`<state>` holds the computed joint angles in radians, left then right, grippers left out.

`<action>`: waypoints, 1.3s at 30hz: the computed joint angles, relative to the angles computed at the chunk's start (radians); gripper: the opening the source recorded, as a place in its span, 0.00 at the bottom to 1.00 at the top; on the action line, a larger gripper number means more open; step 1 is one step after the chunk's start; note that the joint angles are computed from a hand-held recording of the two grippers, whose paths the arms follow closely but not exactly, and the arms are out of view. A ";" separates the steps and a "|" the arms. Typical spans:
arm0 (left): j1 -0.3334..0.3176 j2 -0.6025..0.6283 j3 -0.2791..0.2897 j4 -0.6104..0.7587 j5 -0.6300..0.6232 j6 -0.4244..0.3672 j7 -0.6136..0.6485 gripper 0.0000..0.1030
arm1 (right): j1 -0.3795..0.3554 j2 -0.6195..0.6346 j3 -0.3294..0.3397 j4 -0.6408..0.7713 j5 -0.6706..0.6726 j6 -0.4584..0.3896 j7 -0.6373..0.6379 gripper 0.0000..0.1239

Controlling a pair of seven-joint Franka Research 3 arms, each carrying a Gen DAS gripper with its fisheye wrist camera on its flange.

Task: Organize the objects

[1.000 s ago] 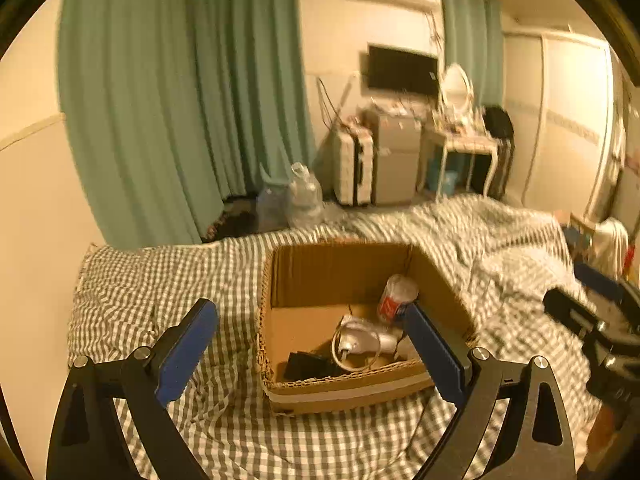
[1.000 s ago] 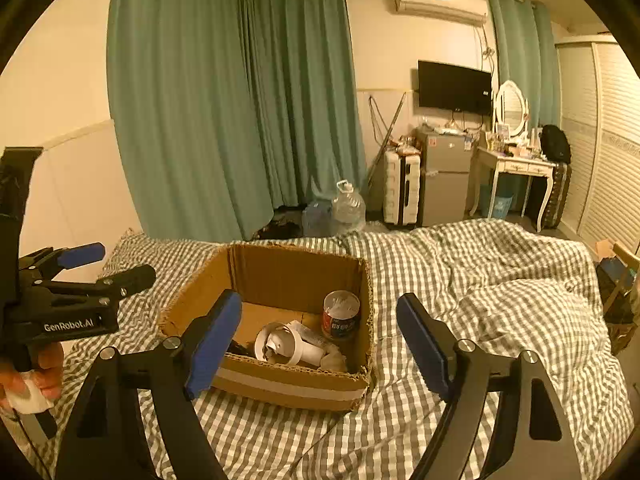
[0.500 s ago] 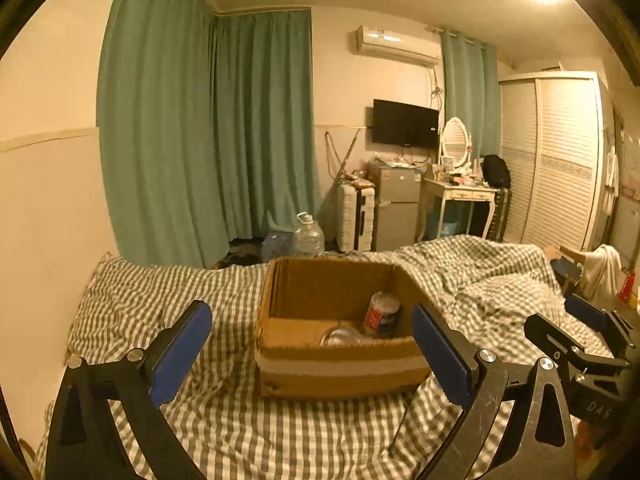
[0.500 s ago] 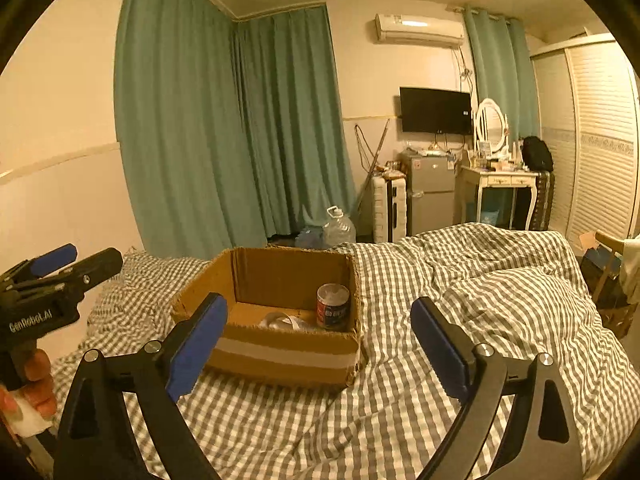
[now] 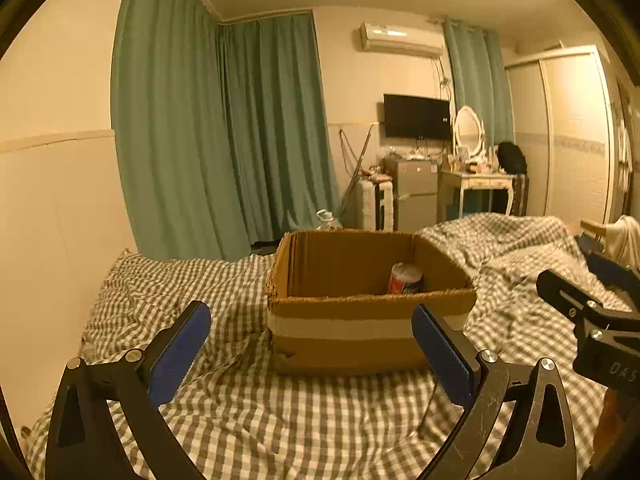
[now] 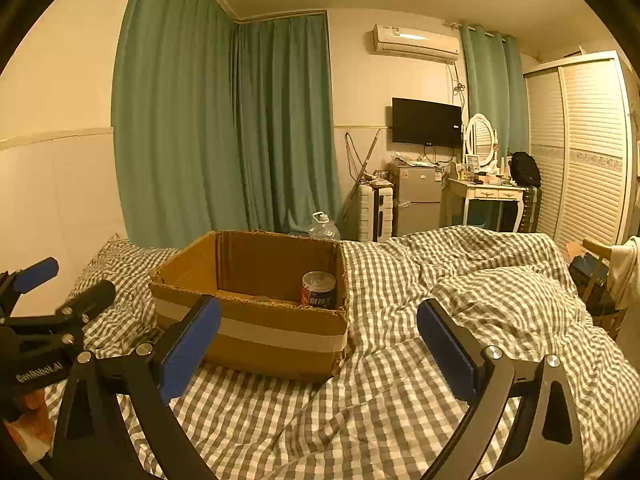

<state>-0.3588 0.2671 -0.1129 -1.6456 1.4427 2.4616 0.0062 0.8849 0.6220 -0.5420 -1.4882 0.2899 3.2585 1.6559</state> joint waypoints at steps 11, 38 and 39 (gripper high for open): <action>0.007 -0.015 -0.004 -0.036 -0.032 0.012 0.007 1.00 | 0.009 -0.002 -0.009 -0.006 -0.053 -0.025 0.034 0.80; 0.018 -0.018 -0.008 -0.057 -0.098 0.002 0.021 1.00 | 0.054 0.023 -0.072 -0.008 -0.086 -0.036 0.091 0.80; 0.020 -0.019 -0.008 -0.058 -0.098 0.006 0.021 1.00 | 0.049 0.021 -0.066 -0.008 -0.087 -0.036 0.090 0.80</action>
<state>-0.3393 0.2483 -0.1207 -1.7036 1.3442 2.4679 0.0267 0.9344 0.6433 -0.6075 -1.4959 0.2025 3.2228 1.7463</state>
